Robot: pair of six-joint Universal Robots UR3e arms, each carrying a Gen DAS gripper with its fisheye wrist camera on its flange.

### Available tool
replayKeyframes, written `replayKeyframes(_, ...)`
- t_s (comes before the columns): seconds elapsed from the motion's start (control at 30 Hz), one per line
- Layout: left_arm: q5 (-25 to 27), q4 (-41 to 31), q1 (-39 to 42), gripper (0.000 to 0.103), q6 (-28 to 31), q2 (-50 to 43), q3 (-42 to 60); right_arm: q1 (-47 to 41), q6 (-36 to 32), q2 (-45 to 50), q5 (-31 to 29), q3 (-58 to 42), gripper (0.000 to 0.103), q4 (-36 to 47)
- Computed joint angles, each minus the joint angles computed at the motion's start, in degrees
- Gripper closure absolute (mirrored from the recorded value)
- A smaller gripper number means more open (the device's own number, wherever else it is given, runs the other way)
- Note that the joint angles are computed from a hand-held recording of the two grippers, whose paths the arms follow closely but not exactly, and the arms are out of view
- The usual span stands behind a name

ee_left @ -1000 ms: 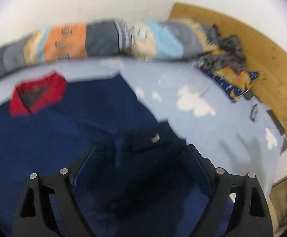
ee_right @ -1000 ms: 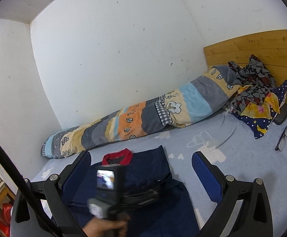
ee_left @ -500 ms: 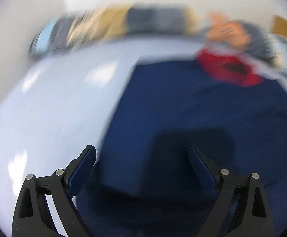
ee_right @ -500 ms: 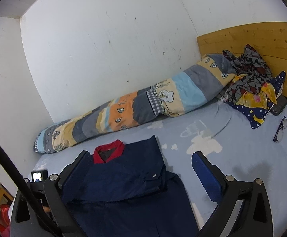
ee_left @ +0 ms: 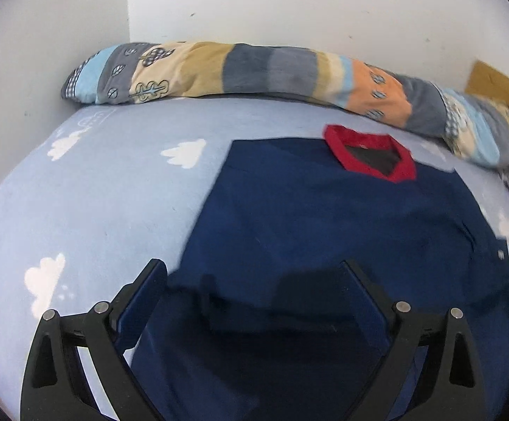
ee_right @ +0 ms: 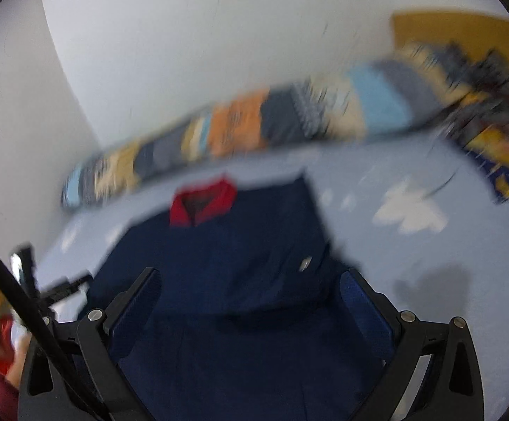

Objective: Fold large clothes

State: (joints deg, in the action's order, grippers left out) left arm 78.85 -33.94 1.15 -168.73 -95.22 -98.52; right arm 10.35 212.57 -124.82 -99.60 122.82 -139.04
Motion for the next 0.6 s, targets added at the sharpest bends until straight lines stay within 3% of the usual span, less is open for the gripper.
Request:
replayKeyframes(0.13,2.93,1.54,-2.75,0.006,1.07,5.70,-7.85,-4.90,-5.56,9.45,4.53,3.56,0.002,-5.23)
replayKeyframes(0.17,3.25,1.39,-2.97,0.006,1.55,7.28,-9.45,-8.54,-7.33,9.69,9.40,5.81,0.002,-6.42)
replayKeyframes(0.2,3.93,1.28,-3.04,0.006,2.10,9.22,-11.38,-11.60,-9.18,9.99,13.58,7.27,0.003,-6.20)
replayKeyframes(0.27,4.24,0.79,-2.53,0.006,2.75,11.83,-13.77,-13.72,-9.07,12.72,12.89,8.53,0.004,-4.24)
replayKeyframes(0.33,5.33,0.26,-2.01,0.006,3.40,14.21,-15.73,-18.44,-10.83,12.73,17.47,11.18,0.004,-1.95)
replayKeyframes(0.43,6.72,0.97,-1.07,0.006,4.63,17.22,-18.06,-15.04,-9.42,12.20,12.85,7.43,0.004,1.35)
replayKeyframes(0.6,5.55,-0.33,0.73,0.006,5.89,21.93,-19.81,-13.32,-5.22,2.24,16.69,4.55,0.003,5.14)
